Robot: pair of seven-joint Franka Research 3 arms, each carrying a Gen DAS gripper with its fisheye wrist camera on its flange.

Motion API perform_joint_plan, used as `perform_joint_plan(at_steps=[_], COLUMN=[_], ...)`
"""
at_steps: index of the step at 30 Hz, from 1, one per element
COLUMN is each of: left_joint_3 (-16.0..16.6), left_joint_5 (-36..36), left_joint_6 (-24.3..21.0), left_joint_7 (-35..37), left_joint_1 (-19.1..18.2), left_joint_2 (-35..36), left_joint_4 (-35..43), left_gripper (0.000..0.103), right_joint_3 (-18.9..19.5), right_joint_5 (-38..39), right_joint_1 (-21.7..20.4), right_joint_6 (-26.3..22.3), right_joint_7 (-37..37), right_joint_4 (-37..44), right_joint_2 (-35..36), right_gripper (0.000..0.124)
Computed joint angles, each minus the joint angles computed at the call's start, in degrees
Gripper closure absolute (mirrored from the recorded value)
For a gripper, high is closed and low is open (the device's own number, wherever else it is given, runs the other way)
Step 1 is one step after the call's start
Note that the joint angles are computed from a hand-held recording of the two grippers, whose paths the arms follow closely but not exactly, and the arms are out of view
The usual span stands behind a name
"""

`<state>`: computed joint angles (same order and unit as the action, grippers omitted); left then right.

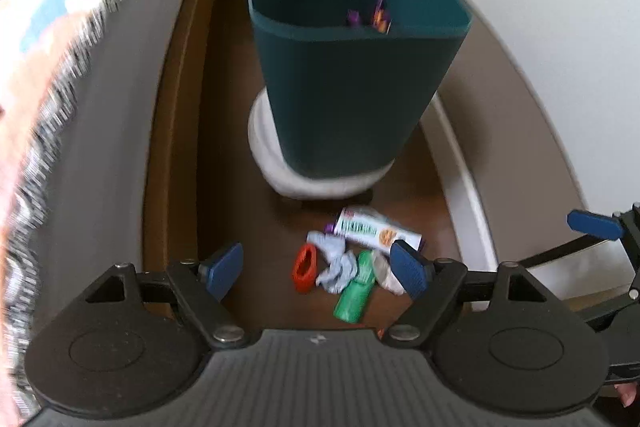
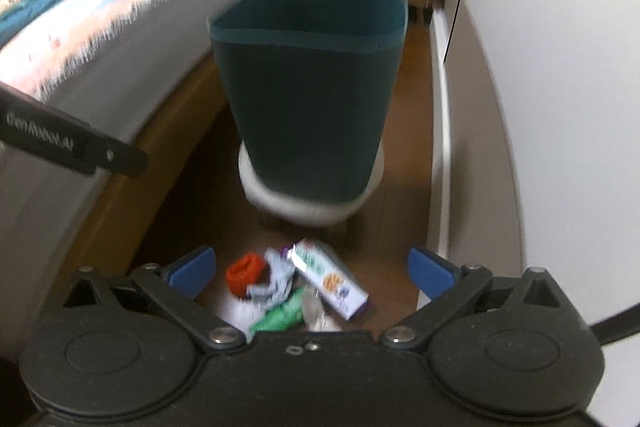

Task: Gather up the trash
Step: 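Lower both tools back toward the remaining trash pile, then grasp the orange mesh sleeve with the left tool while the right tool grasps the white yogurt bottle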

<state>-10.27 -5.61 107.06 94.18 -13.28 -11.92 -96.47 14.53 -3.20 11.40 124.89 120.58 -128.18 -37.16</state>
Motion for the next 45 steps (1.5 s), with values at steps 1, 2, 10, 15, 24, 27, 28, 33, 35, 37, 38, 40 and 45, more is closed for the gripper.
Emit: perform_joint_plan(at_steps=[1,2,10,15,24,27,28,33,35,37,38,40,45], left_joint_3=[-0.3,-0.5,-1.5,-2.0,-2.6,-2.7,-2.8,-3.1,-3.1,-3.1,-3.1,-3.3,-3.6], left_joint_5=[0.7,1.3,3.7,5.2,10.1,10.0,10.1,10.6,11.0,11.1,11.1,10.5,10.0], left_joint_6=[0.4,0.8,3.7,9.0,15.9,17.1,17.3,18.7,18.7,18.4,18.6,18.4,17.1], left_joint_7=[-0.4,-0.8,-2.8,-3.8,-5.8,-6.2,-6.2,-6.3,-7.1,-7.6,-7.9,-8.2,-8.8], left_joint_1=[0.0,0.0,-0.3,-0.1,0.3,0.8,0.9,1.1,1.0,1.1,1.1,1.4,1.4], left_joint_2=[0.3,0.5,6.5,10.8,20.3,23.3,24.0,27.7,29.0,30.3,30.9,32.0,34.1], left_joint_4=[-1.4,-2.6,-9.0,-12.0,-13.7,-13.4,-13.3,-12.7,-12.1,-11.4,-11.1,-10.3,-8.5], left_gripper=[0.022,0.022,0.022,0.022,0.022,0.022,0.022,0.022,0.022,0.022,0.023,0.024,0.054], right_joint_3=[-0.2,-0.4,-1.8,-4.1,-6.6,-7.1,-7.0,-7.5,-7.3,-7.1,-6.9,-6.7,-6.8], right_joint_5=[0.7,1.4,5.2,9.2,19.4,23.5,24.1,30.5,31.6,32.2,31.6,31.5,31.2], right_joint_1=[0.3,0.7,4.2,7.9,10.0,10.3,10.3,10.9,11.2,11.4,11.6,11.8,11.9], right_joint_6=[0.3,0.2,0.1,2.8,3.2,3.5,4.0,5.6,5.9,6.7,7.1,8.4,9.2], right_joint_7=[0.1,0.3,-1.1,-9.1,-13.1,-12.4,-11.5,-11.4,-11.5,-11.8,-11.1,-10.3,-8.3], right_joint_4=[-1.1,-2.1,-6.1,-7.5,-10.6,-11.0,-11.5,-12.5,-12.3,-12.4,-12.5,-12.8,-13.0], right_joint_2=[0.2,0.6,8.2,13.8,22.8,26.0,26.8,30.8,32.2,33.0,33.4,34.0,35.1], right_gripper=[0.021,0.021,0.021,0.022,0.029,0.03,0.034,0.036,0.038,0.041,0.041,0.047,0.062])
